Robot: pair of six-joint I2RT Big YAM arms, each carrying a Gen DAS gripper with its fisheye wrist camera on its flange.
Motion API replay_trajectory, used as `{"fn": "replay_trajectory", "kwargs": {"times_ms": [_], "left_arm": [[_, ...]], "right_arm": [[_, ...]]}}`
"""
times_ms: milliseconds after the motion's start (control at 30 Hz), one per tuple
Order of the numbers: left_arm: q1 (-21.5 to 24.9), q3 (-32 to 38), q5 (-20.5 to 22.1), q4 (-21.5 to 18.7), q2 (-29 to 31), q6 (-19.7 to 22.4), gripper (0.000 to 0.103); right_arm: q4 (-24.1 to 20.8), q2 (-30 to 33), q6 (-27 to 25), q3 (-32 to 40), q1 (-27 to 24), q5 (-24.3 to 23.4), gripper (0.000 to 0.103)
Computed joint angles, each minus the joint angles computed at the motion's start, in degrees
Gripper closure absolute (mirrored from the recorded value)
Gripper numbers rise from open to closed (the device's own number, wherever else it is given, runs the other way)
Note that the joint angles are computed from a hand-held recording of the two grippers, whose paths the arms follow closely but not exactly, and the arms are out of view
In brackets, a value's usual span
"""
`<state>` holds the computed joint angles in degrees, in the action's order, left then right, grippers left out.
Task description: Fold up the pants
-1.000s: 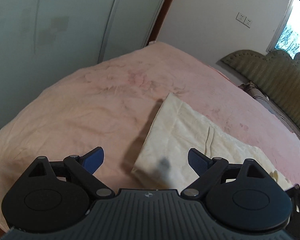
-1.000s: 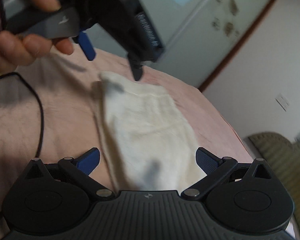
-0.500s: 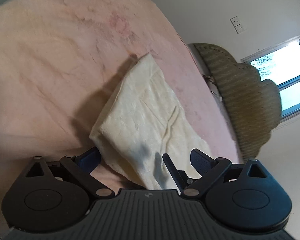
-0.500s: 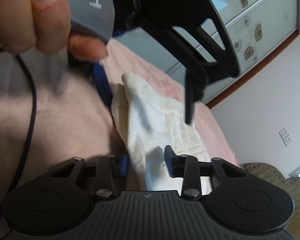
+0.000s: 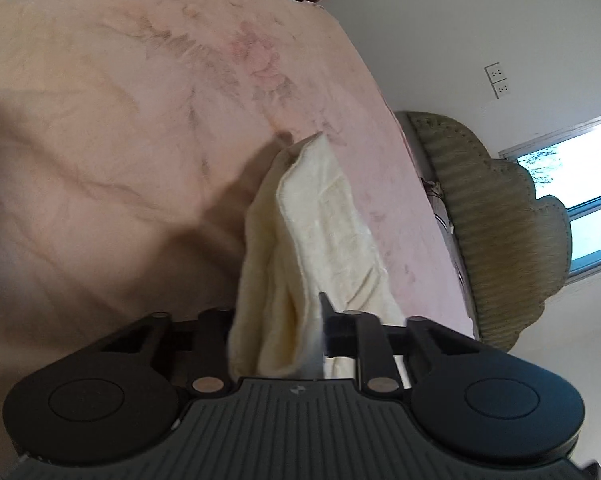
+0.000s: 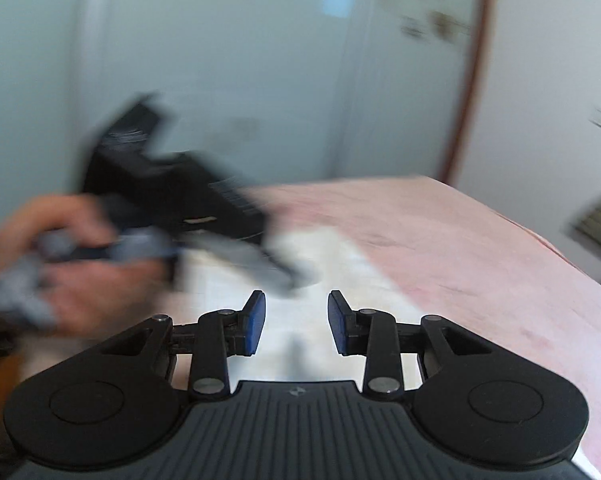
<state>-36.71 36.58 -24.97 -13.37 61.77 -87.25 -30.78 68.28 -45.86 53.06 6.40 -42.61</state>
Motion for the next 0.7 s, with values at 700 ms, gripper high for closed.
{"fn": "replay_trajectory", "kwargs": {"times_ms": [700], "left_arm": [[-13.6, 15.7, -24.2, -20.0, 6.3, 7.8, 0.089]], "right_arm": [[3.3, 13.5, 11.2, 5.6, -0.9, 8.6, 0.054]]}}
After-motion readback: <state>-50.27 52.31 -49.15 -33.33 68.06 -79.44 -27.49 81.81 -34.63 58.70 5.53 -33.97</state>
